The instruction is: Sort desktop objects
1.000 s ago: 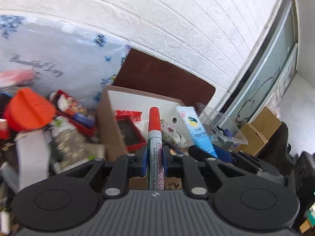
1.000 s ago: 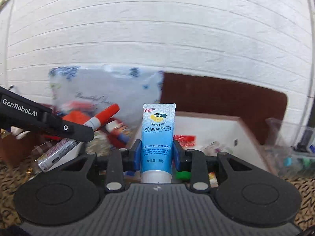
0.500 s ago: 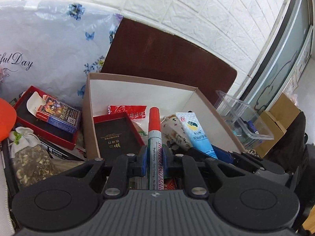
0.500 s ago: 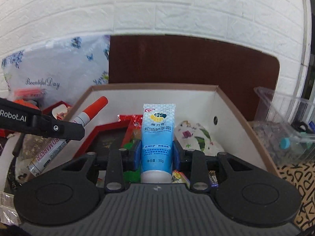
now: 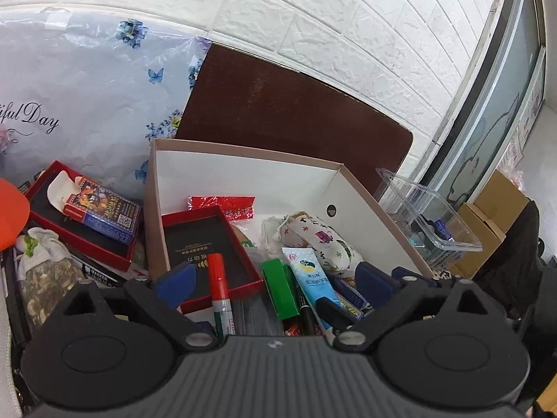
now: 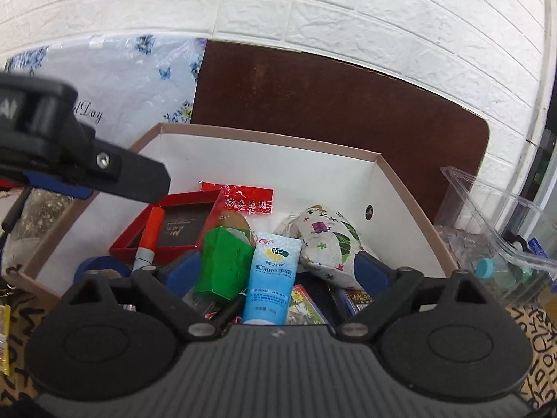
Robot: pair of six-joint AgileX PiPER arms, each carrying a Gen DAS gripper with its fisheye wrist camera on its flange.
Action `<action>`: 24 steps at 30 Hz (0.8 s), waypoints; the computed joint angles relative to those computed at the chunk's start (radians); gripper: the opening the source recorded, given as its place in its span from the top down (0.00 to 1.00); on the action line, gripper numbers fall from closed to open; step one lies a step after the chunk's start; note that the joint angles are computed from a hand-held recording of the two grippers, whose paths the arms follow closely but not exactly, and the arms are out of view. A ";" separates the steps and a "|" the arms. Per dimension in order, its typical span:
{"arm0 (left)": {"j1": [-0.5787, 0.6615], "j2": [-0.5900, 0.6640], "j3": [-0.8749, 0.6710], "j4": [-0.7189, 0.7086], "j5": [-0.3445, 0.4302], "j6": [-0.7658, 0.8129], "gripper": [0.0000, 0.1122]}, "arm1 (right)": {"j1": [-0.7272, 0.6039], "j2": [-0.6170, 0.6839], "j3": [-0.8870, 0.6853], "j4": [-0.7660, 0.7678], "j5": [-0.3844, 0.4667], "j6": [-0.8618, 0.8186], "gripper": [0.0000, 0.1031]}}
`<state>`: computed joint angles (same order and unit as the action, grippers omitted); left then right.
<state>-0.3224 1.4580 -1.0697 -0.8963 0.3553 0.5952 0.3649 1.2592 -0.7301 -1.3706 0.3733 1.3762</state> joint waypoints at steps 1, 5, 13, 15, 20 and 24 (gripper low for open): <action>-0.007 -0.008 0.005 0.038 -0.004 -0.034 0.10 | 0.006 -0.009 0.000 0.029 0.011 -0.021 0.10; -0.029 -0.057 0.040 0.134 -0.020 -0.107 0.10 | 0.049 -0.050 0.009 0.083 0.077 -0.056 0.10; -0.083 -0.213 0.141 0.409 -0.047 -0.335 0.10 | 0.208 -0.161 0.034 0.160 0.238 -0.079 0.10; -0.106 -0.255 0.164 0.533 -0.046 -0.454 0.10 | 0.265 -0.185 0.037 0.174 0.288 -0.081 0.10; -0.148 -0.360 0.217 0.714 -0.023 -0.626 0.10 | 0.432 -0.223 0.041 0.188 0.436 -0.057 0.10; -0.212 -0.441 0.259 0.966 0.001 -0.868 0.10 | 0.599 -0.239 0.040 0.195 0.592 -0.001 0.10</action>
<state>-0.5343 1.0167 -0.8102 0.0692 0.3565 -0.2727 0.9636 1.0198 -0.6901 -1.1759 0.9657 1.3755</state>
